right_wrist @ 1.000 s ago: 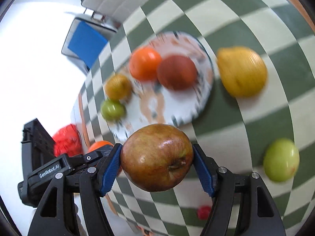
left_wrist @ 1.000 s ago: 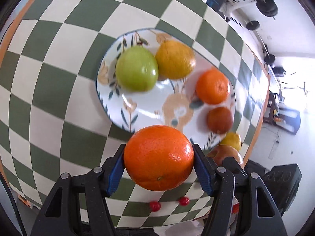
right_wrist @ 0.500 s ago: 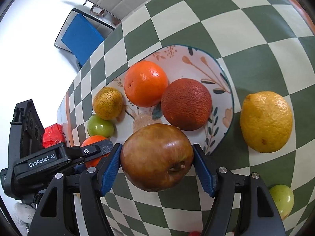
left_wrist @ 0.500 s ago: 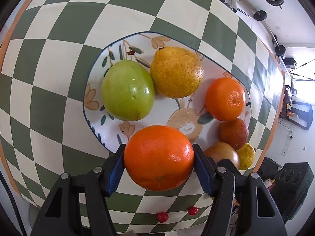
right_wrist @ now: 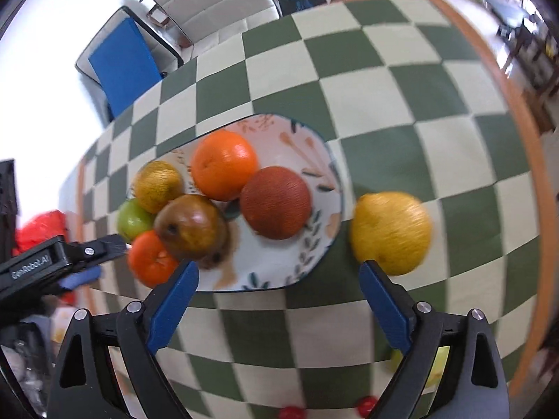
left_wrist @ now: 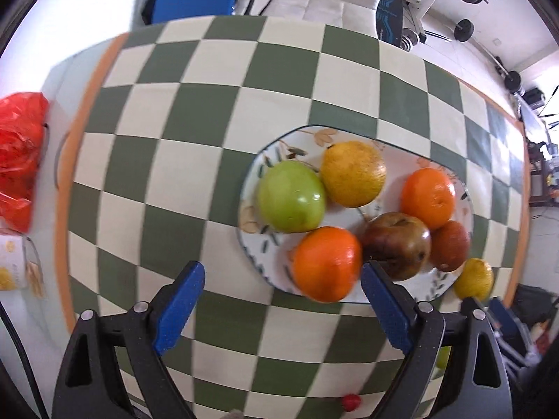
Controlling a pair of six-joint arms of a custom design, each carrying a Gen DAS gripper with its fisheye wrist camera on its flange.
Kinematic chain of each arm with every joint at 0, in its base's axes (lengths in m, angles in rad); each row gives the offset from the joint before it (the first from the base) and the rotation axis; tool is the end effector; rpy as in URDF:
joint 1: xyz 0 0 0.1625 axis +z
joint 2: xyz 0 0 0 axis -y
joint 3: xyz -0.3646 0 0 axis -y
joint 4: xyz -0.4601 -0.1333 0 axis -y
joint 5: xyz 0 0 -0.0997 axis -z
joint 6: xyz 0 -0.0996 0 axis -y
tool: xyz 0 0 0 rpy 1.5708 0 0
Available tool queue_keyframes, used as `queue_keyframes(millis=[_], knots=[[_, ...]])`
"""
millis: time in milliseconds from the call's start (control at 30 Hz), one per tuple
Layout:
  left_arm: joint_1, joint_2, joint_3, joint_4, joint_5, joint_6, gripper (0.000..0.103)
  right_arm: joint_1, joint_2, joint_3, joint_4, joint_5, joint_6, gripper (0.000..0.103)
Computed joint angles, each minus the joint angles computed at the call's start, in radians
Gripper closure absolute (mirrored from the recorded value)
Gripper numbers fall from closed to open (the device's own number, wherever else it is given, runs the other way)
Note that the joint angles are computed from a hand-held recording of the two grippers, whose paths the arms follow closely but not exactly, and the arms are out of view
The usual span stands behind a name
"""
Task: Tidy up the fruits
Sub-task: 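Withdraw both open tools from the plate, then grasp the yellow pear with the left tool while the right tool grasps the small green apple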
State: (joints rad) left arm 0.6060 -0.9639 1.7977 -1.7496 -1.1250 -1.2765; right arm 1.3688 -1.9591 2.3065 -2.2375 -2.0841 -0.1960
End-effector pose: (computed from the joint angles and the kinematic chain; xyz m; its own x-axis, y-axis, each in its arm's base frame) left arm -0.3447 -0.4533 -0.0107 -0.7103 -0.1738 -0.6822 -0.0961 0.9839 -0.1505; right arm -0.0009 -0.4249 0.2922 -0.8438 0.1384 0.5184 0.0267 0.9758 -0.2171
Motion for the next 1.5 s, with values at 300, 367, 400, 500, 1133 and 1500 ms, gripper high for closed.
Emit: queue_keyframes(millis=[300, 367, 400, 500, 1133, 1500], knots=[[-0.094, -0.057, 0.047, 0.077, 0.046, -0.043, 0.011, 0.092, -0.046, 0.035, -0.055, -0.138, -0.080, 0.007], [-0.123, -0.062, 0.047, 0.094, 0.064, -0.051, 0.011, 0.115, -0.074, 0.044, -0.051, -0.157, -0.085, 0.007], [-0.139, -0.070, 0.050, 0.103, 0.074, -0.054, 0.011, 0.127, -0.086, 0.047, -0.046, -0.161, -0.083, 0.007], [-0.185, -0.097, 0.061, 0.119, 0.094, -0.070, 0.011, 0.160, -0.139, 0.056, -0.008, -0.165, -0.071, 0.007], [-0.379, -0.198, 0.061, 0.227, 0.148, -0.152, 0.012, 0.424, -0.439, 0.064, 0.273, -0.202, 0.067, 0.007], [-0.399, -0.196, 0.047, 0.251, 0.154, -0.171, 0.011, 0.471, -0.470, 0.046, 0.339, -0.191, 0.135, 0.007]])
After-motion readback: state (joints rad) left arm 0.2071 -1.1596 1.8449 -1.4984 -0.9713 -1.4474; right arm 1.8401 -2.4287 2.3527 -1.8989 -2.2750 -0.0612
